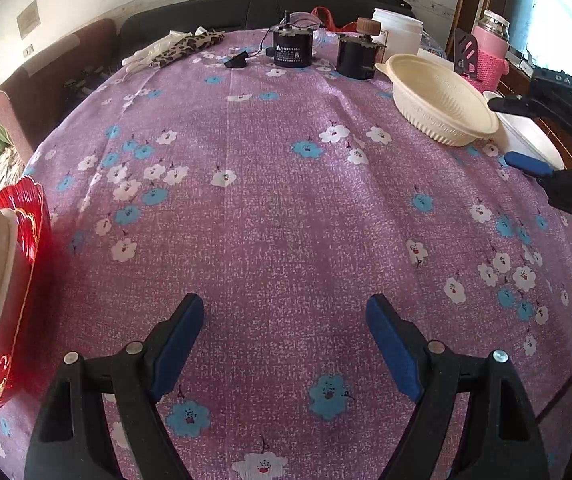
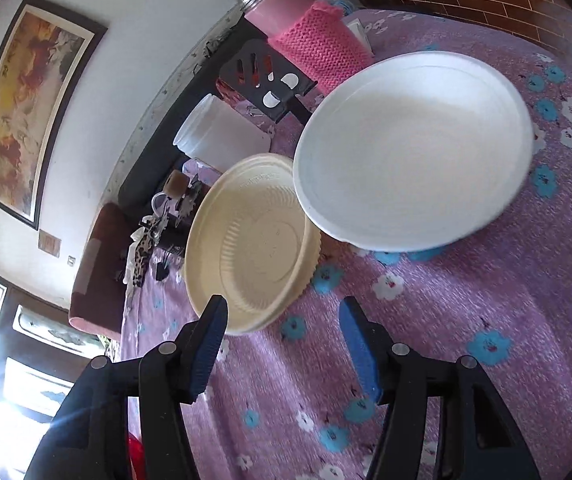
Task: Organize plates and bowls
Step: 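Pull both tools back and close the right tool on the ribbed cream bowl rim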
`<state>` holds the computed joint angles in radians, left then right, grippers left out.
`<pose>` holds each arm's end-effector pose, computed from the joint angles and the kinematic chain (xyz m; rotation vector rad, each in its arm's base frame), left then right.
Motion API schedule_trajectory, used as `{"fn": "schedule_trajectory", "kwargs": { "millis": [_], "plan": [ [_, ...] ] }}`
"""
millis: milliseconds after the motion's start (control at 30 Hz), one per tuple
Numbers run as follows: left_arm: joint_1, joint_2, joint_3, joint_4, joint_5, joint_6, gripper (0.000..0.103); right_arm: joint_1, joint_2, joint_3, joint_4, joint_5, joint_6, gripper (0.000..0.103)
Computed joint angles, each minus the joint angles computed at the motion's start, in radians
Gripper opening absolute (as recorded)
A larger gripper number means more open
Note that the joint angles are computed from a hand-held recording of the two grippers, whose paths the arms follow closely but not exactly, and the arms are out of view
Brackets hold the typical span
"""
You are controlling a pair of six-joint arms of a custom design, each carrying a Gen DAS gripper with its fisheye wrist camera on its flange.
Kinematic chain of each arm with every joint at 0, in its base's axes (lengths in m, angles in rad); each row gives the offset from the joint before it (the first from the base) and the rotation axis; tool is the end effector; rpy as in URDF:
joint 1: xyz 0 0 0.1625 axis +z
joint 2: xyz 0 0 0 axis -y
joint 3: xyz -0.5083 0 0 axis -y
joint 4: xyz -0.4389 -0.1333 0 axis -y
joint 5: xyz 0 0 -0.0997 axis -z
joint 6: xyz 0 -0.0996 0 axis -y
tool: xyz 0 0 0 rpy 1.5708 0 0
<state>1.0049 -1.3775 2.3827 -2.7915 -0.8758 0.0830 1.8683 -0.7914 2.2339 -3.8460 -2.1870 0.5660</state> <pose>-0.0731 -0.4827 0.2374 0.6973 2.3775 -0.4744 0.2309 -0.4947 0.1078 -0.7080 -2.5183 1.3853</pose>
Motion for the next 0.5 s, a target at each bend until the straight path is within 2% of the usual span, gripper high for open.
{"fn": "schedule_trajectory", "kwargs": {
  "millis": [67, 167, 200, 233, 267, 300, 367, 433, 500],
  "plan": [
    [-0.002, 0.006, 0.016, -0.049, 0.013, 0.031, 0.083, -0.008, 0.009, -0.031, 0.042, -0.012, 0.024, 0.064],
    [0.001, 0.010, 0.032, -0.096, 0.003, 0.069, 0.089, -0.003, 0.026, -0.080, 0.100, -0.048, 0.010, 0.064],
    [0.001, 0.010, 0.035, -0.104, 0.002, 0.075, 0.090, -0.008, 0.029, -0.091, 0.115, -0.038, 0.008, 0.062],
    [0.001, 0.008, 0.035, -0.098, -0.001, 0.075, 0.090, -0.016, 0.027, -0.098, 0.135, -0.017, 0.011, 0.057],
    [0.005, 0.004, 0.029, -0.084, -0.007, 0.073, 0.090, -0.021, 0.024, -0.103, 0.163, -0.007, 0.021, 0.034],
    [0.009, -0.005, 0.024, -0.066, -0.020, 0.066, 0.090, -0.026, 0.022, -0.104, 0.174, 0.005, 0.022, 0.022],
    [0.022, -0.030, 0.010, -0.028, -0.061, 0.051, 0.090, -0.032, 0.022, -0.091, 0.166, 0.037, 0.008, 0.018],
    [0.026, -0.051, 0.000, -0.022, -0.070, 0.037, 0.090, -0.024, 0.023, -0.079, 0.167, 0.039, -0.023, 0.016],
    [0.026, -0.071, -0.014, -0.021, -0.079, 0.031, 0.090, -0.021, 0.018, -0.048, 0.159, 0.086, -0.051, 0.016]
  ]
}}
